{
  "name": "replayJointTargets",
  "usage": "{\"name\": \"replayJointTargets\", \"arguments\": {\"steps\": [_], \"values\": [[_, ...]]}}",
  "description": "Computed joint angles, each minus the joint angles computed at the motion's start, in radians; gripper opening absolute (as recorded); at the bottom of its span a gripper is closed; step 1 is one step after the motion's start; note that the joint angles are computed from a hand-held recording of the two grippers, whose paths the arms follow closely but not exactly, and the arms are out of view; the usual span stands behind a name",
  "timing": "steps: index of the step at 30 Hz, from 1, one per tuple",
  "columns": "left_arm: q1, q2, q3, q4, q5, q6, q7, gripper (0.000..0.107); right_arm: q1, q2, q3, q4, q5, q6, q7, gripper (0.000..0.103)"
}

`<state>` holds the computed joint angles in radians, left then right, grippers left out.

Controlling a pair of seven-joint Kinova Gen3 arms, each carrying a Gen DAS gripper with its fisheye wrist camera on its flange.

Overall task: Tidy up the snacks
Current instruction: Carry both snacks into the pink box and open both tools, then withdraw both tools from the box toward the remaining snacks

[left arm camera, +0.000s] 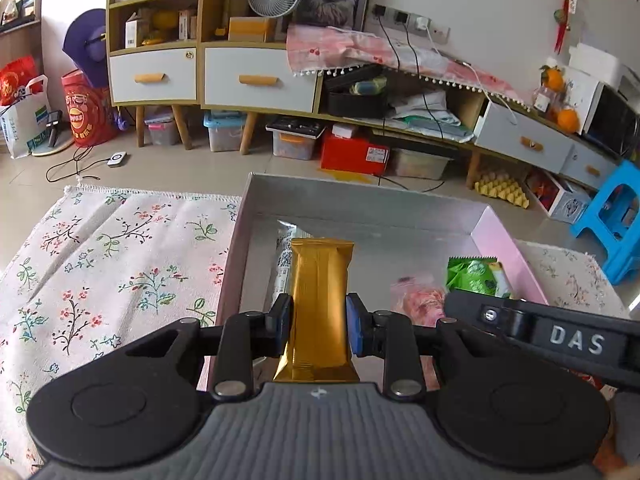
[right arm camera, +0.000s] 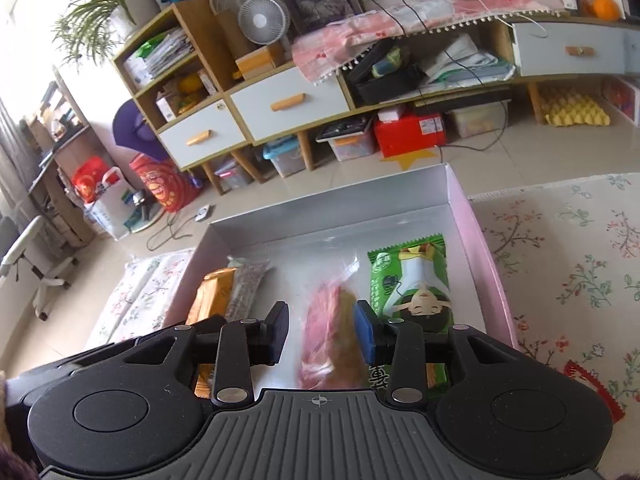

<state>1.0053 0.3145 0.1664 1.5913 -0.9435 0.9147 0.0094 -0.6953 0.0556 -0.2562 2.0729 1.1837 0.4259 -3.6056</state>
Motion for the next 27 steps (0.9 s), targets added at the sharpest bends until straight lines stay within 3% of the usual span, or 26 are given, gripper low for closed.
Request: {"name": "replayJointTargets", "arguments": {"steps": [2, 5, 7, 9, 12, 14, 15, 18, 20, 23, 27], "values": [[-0.001, -0.007, -0.001, 0.012, -0.002, -0.007, 0.009, 0.027, -0.012, -0.015, -0.011, 0.014, 0.013, 0.032, -0.036, 0.037], [-0.002, -0.022, 0.0, 0.026, -0.008, -0.013, 0.037, 0.034, -0.025, -0.08, -0.049, 0.072, 0.068, 0.066, -0.142, 0.058], [-0.003, -0.05, 0.006, 0.052, -0.016, -0.028, 0.068, 0.048, -0.048, -0.138, -0.081, 0.103, 0.031, 0.113, -0.167, 0.076], [0.004, -0.08, 0.023, 0.08, -0.042, -0.02, 0.11, 0.061, -0.058, -0.185, -0.143, 0.115, -0.051, 0.194, -0.172, 0.088], [0.025, -0.102, 0.067, 0.069, -0.018, 0.077, 0.15, 0.088, -0.006, -0.229, -0.28, 0.1, -0.162, 0.316, -0.148, 0.103], [0.028, -0.118, 0.127, 0.067, -0.018, 0.137, 0.188, 0.091, -0.01, -0.23, -0.313, 0.094, -0.178, 0.373, -0.152, 0.103], [0.049, -0.119, 0.138, 0.055, -0.01, 0.177, 0.201, 0.098, -0.024, -0.232, -0.302, 0.1, -0.178, 0.378, -0.159, 0.103], [0.129, -0.107, 0.12, -0.024, 0.079, 0.288, 0.184, 0.103, -0.018, -0.249, -0.277, 0.123, -0.224, 0.343, -0.162, 0.103], [0.115, -0.109, 0.161, -0.071, 0.15, 0.326, 0.165, 0.103, 0.006, -0.27, -0.269, 0.149, -0.251, 0.291, -0.17, 0.103], [0.1, -0.13, 0.191, -0.119, 0.262, 0.335, 0.102, 0.103, 0.037, -0.303, -0.282, 0.178, -0.291, 0.252, -0.175, 0.103], [0.098, -0.178, 0.22, -0.141, 0.344, 0.303, -0.008, 0.103, 0.066, -0.34, -0.336, 0.18, -0.337, 0.284, -0.141, 0.103]]}}
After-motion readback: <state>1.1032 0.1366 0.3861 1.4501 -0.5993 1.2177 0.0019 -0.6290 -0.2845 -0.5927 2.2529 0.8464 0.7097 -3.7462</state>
